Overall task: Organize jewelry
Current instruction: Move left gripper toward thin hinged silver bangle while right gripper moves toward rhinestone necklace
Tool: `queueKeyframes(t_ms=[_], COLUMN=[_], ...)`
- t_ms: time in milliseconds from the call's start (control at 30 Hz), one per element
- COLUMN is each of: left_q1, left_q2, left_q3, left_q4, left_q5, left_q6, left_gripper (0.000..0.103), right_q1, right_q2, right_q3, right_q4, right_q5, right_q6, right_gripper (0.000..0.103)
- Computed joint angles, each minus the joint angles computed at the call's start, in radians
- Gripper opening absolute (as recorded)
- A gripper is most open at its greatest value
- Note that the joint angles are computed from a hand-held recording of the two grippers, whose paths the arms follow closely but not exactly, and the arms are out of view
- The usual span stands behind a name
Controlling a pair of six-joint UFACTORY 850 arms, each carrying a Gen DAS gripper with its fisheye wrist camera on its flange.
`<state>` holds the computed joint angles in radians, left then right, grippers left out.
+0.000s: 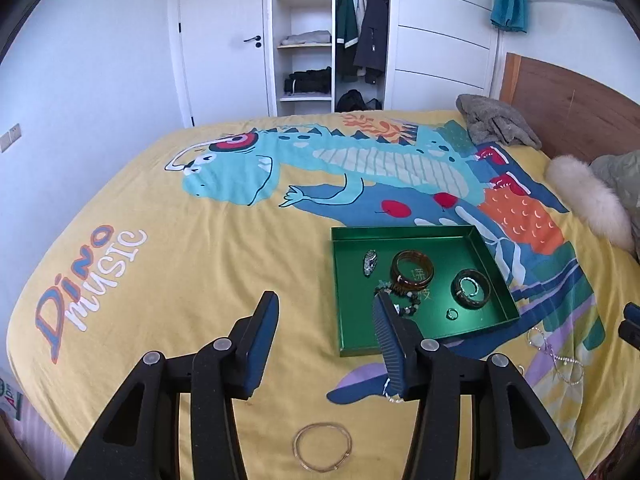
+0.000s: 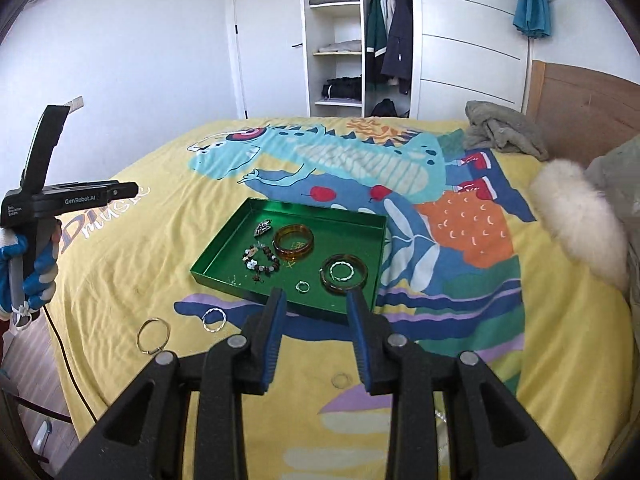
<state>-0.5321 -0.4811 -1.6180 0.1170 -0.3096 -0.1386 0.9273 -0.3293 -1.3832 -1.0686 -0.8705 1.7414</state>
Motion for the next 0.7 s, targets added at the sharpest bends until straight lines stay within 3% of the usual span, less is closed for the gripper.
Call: queueKeyframes(t_ms=[200,300,700], left_q1=[0.032,0.043,0.089], left_q2=[0.155,0.210,0.277], left_q3=[0.203,0.284,0.431], left_q4=[-0.057,-0.012,-0.291], left_q5=[0.072,0.105,0.167], left_q6=[0.060,0.030,0.316], left_gripper=[0.052,0.052,0.052], right_q1=[0.099,0.141,0.229], right_q2=[0.070,0.091,0.155], right_q3=[0.058,0.081,0.180], right_q4=[-0.007,0.001,0.014], right_q5=[-0.117,-0.169,-0.258], right_q6=[0.082,0.107,0.240], right_gripper=[0.030,0.031,0.031])
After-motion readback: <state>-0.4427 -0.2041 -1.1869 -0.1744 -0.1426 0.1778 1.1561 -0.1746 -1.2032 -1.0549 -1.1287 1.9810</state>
